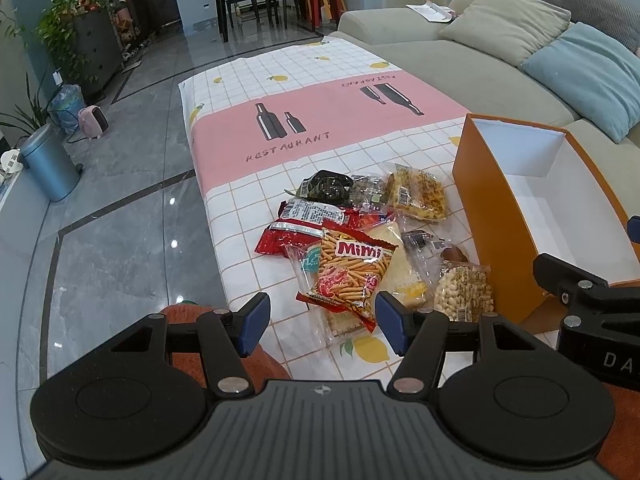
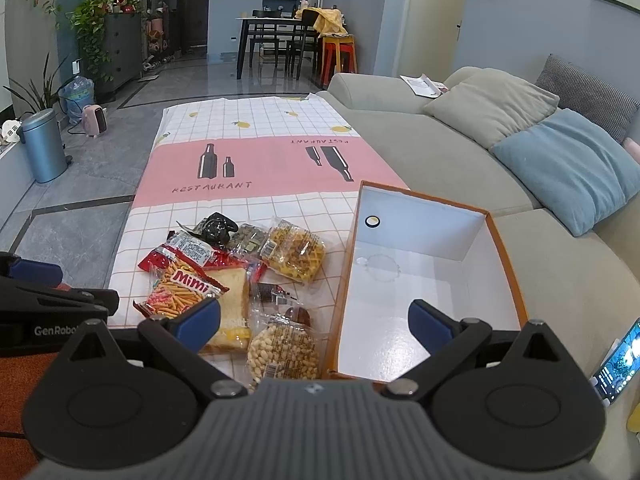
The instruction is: Organize snacks
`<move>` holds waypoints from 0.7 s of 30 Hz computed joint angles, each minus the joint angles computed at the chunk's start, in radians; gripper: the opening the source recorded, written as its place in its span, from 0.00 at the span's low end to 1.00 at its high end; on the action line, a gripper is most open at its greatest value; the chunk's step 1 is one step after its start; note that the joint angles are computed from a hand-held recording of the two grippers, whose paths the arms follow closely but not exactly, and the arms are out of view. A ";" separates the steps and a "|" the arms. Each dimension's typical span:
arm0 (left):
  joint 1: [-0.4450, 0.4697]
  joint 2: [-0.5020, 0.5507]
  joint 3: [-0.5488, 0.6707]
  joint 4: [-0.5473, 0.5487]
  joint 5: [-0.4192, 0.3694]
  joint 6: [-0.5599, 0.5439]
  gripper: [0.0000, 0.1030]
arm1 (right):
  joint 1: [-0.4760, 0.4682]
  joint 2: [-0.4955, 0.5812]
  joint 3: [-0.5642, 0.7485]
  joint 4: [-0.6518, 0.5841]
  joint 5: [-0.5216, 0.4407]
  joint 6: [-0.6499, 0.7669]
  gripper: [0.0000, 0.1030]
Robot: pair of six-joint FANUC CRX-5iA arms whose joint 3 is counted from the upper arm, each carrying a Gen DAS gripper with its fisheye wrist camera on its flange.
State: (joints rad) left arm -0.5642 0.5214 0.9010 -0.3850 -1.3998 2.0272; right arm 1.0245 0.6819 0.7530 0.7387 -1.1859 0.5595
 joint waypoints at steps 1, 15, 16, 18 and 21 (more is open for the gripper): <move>0.000 0.000 0.000 0.000 0.000 0.000 0.70 | 0.000 0.000 -0.001 -0.001 0.001 -0.001 0.95; 0.000 -0.002 -0.008 0.003 0.004 0.004 0.70 | -0.001 -0.004 -0.012 -0.004 0.003 -0.007 0.95; 0.000 -0.003 -0.011 0.004 0.005 0.006 0.70 | -0.001 -0.003 -0.010 -0.005 0.002 -0.006 0.95; 0.003 -0.009 -0.025 0.013 0.016 0.006 0.70 | -0.003 0.000 -0.006 -0.009 0.000 -0.004 0.95; 0.013 -0.019 -0.047 0.032 0.040 0.003 0.70 | -0.005 0.002 -0.002 -0.022 0.002 -0.001 0.95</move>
State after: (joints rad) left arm -0.5515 0.5023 0.8541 -0.3528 -1.3598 2.0303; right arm 1.0191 0.6844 0.7513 0.7170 -1.1839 0.5588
